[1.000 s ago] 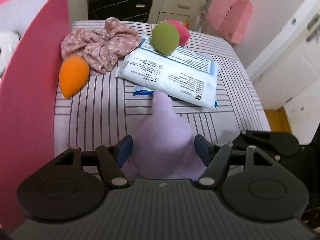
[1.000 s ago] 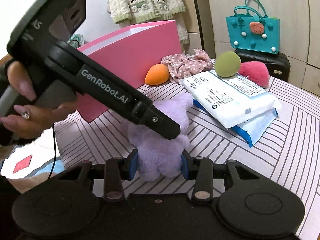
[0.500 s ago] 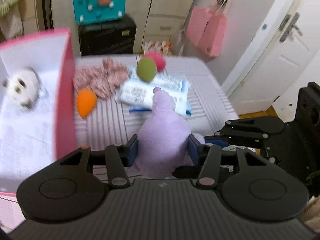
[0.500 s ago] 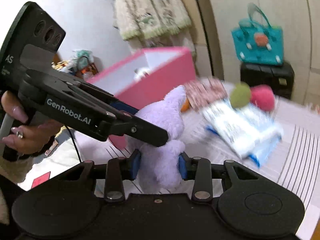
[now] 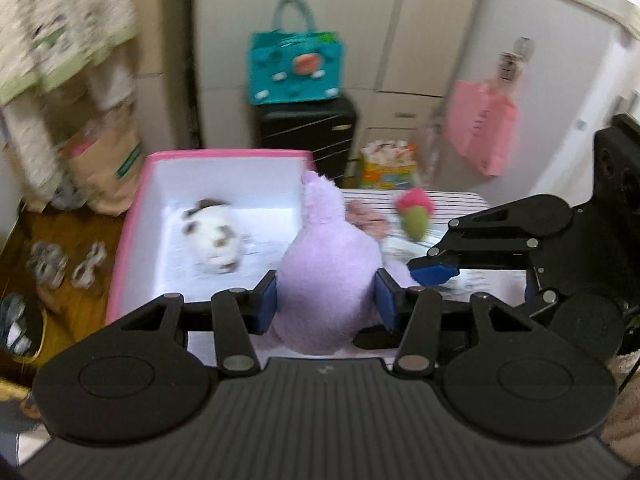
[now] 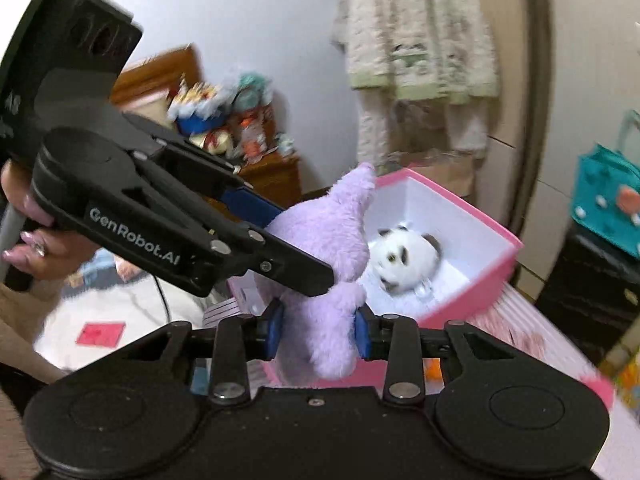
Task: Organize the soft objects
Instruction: 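Lower the lilac plush toy into the pink box beside the cat, open right tool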
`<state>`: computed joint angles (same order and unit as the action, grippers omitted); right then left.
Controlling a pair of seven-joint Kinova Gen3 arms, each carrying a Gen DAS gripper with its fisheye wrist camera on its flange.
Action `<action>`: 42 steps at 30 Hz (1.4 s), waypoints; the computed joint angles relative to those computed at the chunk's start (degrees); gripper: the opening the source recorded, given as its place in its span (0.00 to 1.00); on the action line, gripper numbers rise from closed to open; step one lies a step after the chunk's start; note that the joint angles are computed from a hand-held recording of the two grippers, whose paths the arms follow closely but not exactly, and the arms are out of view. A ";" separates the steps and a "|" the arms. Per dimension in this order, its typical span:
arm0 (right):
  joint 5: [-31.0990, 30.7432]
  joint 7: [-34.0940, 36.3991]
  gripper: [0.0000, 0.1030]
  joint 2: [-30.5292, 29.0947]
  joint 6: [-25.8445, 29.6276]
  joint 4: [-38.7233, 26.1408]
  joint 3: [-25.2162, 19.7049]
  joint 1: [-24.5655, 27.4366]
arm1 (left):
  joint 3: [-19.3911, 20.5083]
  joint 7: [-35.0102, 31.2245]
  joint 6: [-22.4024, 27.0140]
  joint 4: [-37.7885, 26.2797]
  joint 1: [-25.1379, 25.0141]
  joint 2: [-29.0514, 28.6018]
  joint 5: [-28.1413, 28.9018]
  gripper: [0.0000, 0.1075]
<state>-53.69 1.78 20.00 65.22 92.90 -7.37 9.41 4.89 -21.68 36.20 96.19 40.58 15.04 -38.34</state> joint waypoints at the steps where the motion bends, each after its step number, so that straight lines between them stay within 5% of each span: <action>1: 1.61 -1.62 0.39 0.76 -0.79 -1.67 -0.22 -1.98 | -0.73 -1.81 0.25 -0.12 -0.90 -0.05 2.26 0.45; 9: 17.09 -16.57 0.38 10.59 -3.40 -14.37 -2.44 -13.37 | 6.22 -18.79 5.10 -5.84 -19.39 7.49 19.46 0.46; 16: 27.20 -29.27 0.37 17.63 -0.25 -24.84 -2.87 -18.96 | -0.18 -30.88 7.61 -11.06 -18.94 12.83 28.63 0.46; 23: 34.75 -41.16 0.36 24.72 9.94 -38.57 -1.73 -22.29 | -4.05 -28.48 2.58 -6.22 -15.41 10.89 24.43 0.41; 26: 36.08 -42.62 0.36 25.08 9.72 -39.03 -2.23 -22.98 | -5.03 -26.75 -0.85 -2.92 -13.94 8.88 22.68 0.41; 32: 35.76 -41.06 0.44 22.28 4.14 -33.76 -3.98 -21.53 | -10.25 -16.06 -5.62 1.86 -6.62 6.23 12.92 0.41; 36: 31.95 -36.46 0.55 17.81 -1.64 -27.57 -5.70 -15.95 | -8.23 -8.12 -7.92 5.16 -6.62 4.38 6.11 0.42; 42: 18.45 -25.30 0.56 8.22 -8.05 -15.67 -8.44 -3.59 | -19.10 5.86 -7.94 7.55 7.87 2.90 -5.87 0.47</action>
<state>-35.24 -23.53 28.21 57.17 77.23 -15.81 5.82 -14.21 -15.82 28.26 103.74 48.46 17.94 -44.21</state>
